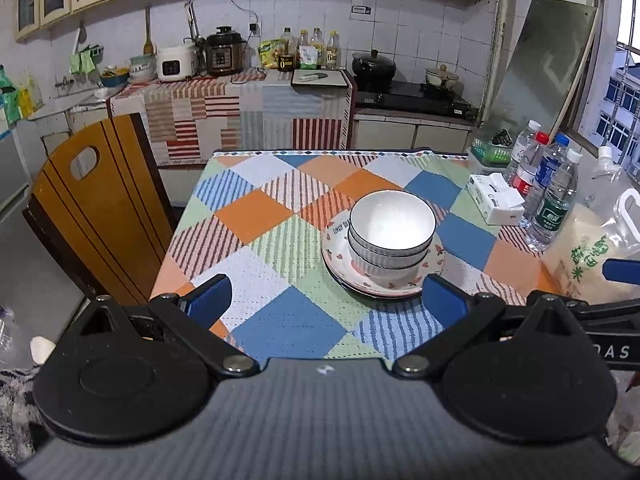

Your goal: Organize plates and bowls

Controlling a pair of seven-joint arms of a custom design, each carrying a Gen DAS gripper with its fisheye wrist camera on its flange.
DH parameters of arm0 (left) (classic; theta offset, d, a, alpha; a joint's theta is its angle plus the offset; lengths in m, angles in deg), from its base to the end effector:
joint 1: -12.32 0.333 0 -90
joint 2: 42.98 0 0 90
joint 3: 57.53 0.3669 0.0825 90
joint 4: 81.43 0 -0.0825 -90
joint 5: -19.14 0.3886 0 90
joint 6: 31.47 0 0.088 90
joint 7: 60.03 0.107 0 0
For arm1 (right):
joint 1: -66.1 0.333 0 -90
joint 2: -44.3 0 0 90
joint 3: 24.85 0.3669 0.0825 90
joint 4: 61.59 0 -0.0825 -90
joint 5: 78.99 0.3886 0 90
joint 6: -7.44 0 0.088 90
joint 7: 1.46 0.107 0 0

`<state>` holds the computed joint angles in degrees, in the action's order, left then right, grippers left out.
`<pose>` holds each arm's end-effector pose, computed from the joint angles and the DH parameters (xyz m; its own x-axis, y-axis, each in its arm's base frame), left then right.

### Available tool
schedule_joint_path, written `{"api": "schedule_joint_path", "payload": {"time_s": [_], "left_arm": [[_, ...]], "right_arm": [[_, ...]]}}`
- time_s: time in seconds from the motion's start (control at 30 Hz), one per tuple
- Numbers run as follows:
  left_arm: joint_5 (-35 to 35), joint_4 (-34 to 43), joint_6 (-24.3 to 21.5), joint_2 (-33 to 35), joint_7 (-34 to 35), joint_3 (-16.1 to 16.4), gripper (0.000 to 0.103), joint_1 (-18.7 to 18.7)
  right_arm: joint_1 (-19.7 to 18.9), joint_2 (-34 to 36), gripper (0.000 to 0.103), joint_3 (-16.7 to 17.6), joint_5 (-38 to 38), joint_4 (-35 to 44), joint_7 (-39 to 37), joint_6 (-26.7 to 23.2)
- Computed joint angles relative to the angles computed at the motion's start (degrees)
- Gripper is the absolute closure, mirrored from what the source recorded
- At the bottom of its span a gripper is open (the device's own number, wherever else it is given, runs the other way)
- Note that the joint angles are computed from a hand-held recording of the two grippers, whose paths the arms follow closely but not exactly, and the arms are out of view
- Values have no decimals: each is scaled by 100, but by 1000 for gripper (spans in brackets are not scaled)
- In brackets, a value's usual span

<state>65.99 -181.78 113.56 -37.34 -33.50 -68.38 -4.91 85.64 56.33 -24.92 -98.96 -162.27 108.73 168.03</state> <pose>0.5716 -0.3069 0.6325 0.0832 -0.9956 0.0440 -0.6046 -0.0855 -0.7920 0.6402 0.2436 0.5916 0.2367 -0.9699 0.0580 -0.6243 -0.1975 -0.7558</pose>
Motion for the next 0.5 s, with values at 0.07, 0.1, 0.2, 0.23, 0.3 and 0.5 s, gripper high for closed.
{"api": "schedule_joint_path", "payload": {"time_s": [0.07,0.1,0.2,0.23,0.3,0.5], "left_arm": [[49,-13,36,-2,-66,7,0,-6],[68,-25,47,-10,-92,7,0,-8],[66,-12,36,-3,-77,2,0,-6],[47,-8,19,-2,-60,-1,0,-7],[31,5,0,4,-48,-5,0,-11],[-88,-18,19,-20,91,-11,0,3]], "right_arm": [[-5,2,4,-2,13,0,1,-22],[-7,2,4,-3,20,-1,6,-26],[-1,9,4,-14,6,6,43,-36],[-3,9,4,-13,7,6,44,-42],[-3,7,4,-25,-13,-2,72,-39],[-25,14,4,-21,2,-5,76,-62]]}}
